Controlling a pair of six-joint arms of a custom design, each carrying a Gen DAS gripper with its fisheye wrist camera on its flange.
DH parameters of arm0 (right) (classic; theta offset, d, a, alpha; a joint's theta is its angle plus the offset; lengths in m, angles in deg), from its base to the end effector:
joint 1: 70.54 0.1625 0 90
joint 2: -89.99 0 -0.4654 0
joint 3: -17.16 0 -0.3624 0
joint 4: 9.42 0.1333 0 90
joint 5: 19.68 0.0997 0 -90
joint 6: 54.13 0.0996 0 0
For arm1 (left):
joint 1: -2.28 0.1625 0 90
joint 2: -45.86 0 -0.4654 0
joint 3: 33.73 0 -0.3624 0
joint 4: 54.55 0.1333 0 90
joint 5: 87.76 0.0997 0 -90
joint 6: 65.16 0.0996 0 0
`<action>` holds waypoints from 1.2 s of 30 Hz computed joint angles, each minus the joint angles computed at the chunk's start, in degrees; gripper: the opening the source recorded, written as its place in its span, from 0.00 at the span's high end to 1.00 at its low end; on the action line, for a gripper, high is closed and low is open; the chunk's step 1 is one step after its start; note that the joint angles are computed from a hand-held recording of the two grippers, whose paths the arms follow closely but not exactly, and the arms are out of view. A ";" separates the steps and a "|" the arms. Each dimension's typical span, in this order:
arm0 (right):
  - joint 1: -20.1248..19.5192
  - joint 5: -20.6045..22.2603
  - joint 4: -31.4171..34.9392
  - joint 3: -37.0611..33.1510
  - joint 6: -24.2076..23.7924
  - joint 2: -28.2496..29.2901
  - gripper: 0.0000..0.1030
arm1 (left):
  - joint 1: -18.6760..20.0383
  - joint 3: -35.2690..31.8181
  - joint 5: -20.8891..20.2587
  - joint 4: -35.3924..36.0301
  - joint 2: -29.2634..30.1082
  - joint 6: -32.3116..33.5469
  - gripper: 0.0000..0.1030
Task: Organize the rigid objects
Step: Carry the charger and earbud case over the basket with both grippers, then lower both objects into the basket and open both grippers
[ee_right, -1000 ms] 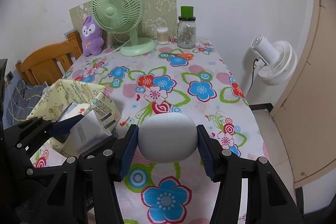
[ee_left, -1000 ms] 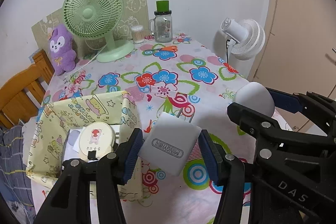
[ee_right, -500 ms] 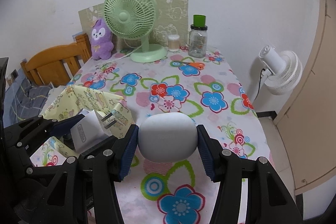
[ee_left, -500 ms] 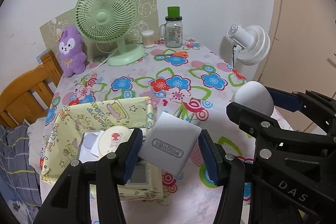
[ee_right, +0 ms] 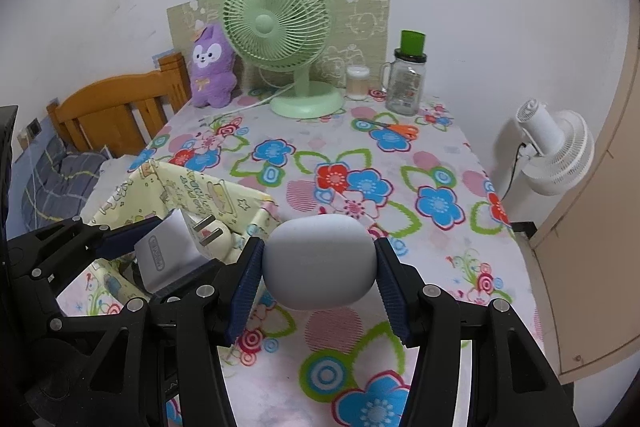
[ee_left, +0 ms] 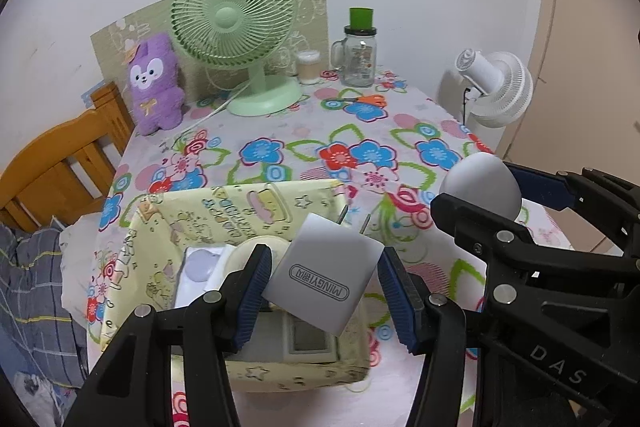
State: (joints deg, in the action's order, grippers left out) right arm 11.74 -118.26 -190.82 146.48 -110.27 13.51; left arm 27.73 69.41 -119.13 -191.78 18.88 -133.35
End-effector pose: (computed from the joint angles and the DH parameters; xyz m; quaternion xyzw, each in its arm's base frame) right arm 0.0546 -0.4787 0.3113 0.3635 -0.8686 0.2421 0.2341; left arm -0.4151 -0.4394 -0.0718 0.0954 0.8478 -0.3470 0.3896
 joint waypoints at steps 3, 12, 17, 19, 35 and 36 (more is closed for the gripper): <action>0.74 -0.22 -0.14 -0.13 0.46 1.14 0.44 | 0.41 0.91 0.09 0.40 -0.85 -0.62 0.45; 3.08 -1.82 -1.41 -0.56 1.10 4.95 0.44 | 1.73 3.98 -0.06 0.46 -3.05 -3.08 0.45; 4.04 -3.04 -3.35 -0.57 0.75 7.14 0.44 | 2.85 5.18 -0.66 -0.58 -3.69 -3.24 0.45; 4.37 -3.36 -3.41 -0.72 0.88 7.80 0.44 | 3.20 5.82 -0.70 -1.51 -3.95 -2.94 0.45; 6.16 -6.33 -5.00 -0.82 0.40 12.55 0.44 | 6.15 8.64 -2.34 -5.66 -4.33 -1.01 0.45; 6.20 -6.41 -5.13 -0.80 0.28 12.72 0.44 | 6.05 8.83 -2.38 -5.94 -4.35 -0.76 0.45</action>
